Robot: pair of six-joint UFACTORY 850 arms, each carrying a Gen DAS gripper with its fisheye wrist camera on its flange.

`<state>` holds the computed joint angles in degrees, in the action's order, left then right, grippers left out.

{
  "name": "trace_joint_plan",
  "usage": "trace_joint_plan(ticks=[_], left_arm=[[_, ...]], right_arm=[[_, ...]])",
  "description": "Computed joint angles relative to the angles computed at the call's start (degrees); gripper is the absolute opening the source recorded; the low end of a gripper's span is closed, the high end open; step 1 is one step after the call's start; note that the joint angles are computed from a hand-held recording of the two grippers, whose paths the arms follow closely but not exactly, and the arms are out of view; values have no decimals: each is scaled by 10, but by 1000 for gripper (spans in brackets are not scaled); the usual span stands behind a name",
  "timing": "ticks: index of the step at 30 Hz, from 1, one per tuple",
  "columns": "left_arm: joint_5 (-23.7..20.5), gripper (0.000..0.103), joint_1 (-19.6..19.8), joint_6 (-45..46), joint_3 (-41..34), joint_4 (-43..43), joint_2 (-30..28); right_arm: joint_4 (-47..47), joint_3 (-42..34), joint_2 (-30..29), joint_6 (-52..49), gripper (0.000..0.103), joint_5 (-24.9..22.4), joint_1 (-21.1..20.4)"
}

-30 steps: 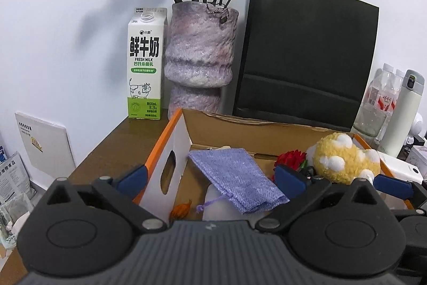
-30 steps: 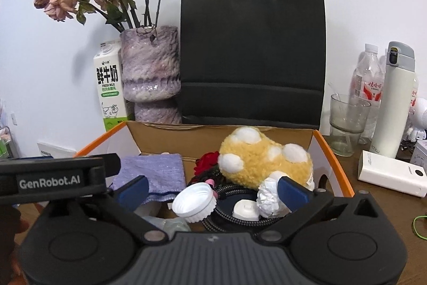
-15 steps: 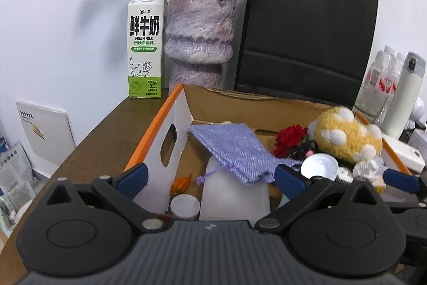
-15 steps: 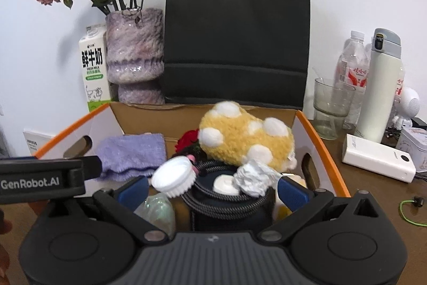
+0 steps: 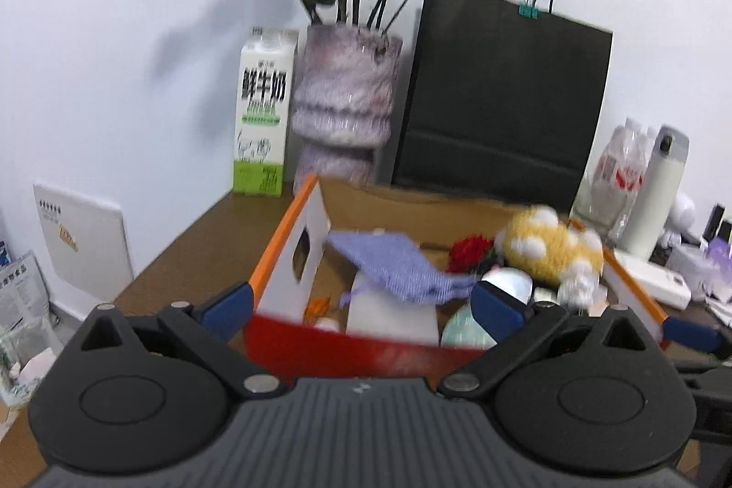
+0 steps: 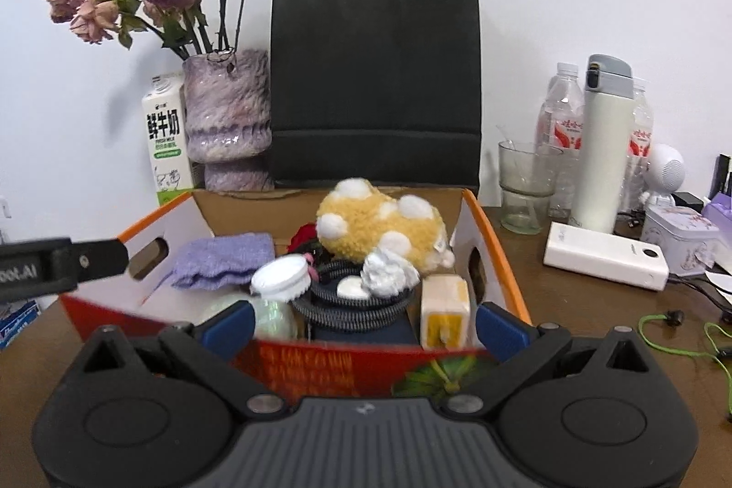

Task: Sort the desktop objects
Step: 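Carry both white caps into the cardboard box and release them, then move both grippers back toward the yellow soap bar and white cap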

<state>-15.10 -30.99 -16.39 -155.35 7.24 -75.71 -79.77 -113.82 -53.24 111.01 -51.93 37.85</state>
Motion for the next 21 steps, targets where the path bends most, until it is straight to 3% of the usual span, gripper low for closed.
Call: trace_joint_plan(ticks=[5,7,9,17,21], left_arm=[[82,103,0,38,211,-21,113],[103,103,0,31,259,0,139],[105,103,-1,-8,282,45,151],[68,103,5,87,318,-38,164],[64,103,4,79,331,-18,168]], right_arm=[[-11,44,25,26,103,-24,19],[-8,60,34,27,103,-24,25],[9,62,34,9,103,-22,27],[81,44,19,-72,103,7,32],[103,36,14,-96,103,19,32]])
